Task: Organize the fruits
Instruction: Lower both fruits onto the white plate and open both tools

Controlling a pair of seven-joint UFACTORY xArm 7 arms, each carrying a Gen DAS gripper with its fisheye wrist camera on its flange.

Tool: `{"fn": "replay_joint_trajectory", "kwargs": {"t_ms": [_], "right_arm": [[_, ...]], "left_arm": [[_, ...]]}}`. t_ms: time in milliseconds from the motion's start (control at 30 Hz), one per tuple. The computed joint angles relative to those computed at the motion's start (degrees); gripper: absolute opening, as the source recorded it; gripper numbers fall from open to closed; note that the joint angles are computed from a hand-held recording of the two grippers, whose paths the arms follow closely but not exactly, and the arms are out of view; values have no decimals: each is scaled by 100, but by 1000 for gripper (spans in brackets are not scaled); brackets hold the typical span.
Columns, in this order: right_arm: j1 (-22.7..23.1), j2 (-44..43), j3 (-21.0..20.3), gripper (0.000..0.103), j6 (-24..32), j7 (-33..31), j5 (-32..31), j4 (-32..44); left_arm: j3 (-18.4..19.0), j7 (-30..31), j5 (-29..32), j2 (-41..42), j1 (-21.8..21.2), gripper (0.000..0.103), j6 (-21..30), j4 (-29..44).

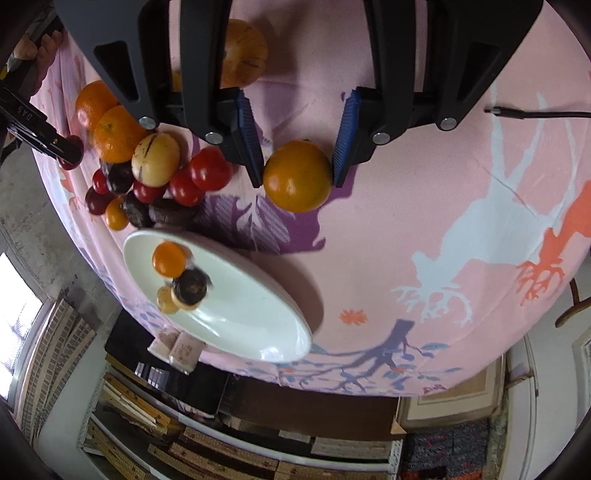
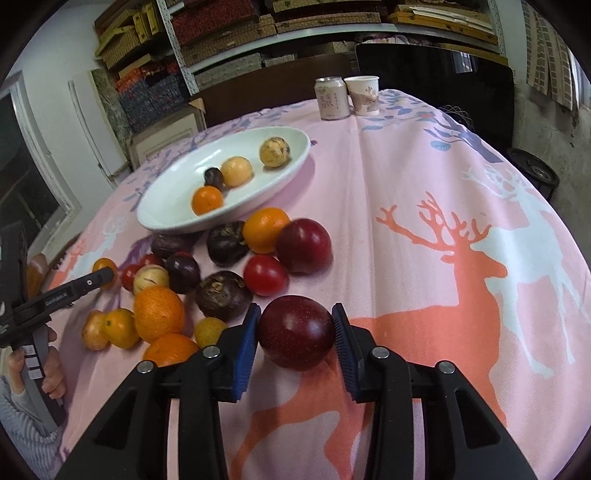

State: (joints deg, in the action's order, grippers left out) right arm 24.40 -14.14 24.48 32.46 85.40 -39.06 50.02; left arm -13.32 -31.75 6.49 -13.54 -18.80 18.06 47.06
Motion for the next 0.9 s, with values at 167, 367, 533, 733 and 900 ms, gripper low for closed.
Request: {"fn": "replay_joint_trajectory", "kwargs": {"t_ms": [167,367,533,733,900], "right_arm": [[-122,542,-105,40,82,-253,-474,816],[100,1824,-578,40,210,-568,-1029,2390],[251,2476,-1005,48,-182,-846,-733,2843],[715,2117,-1581,76,-467,297,-1759,2492],[696,1779,-1478,88,14,955,-2368,2209]], "left_arm": [[119,338,-221,552,-104,37,204,913],[125,-345,851,1786,-155,37,589,2509],[428,-385,1107,2301,-463,37,856,3001],[559,-506,1239,2047,-532,64,599,2717],[579,-941,1911,1806,-530,69,569,2466]]}}
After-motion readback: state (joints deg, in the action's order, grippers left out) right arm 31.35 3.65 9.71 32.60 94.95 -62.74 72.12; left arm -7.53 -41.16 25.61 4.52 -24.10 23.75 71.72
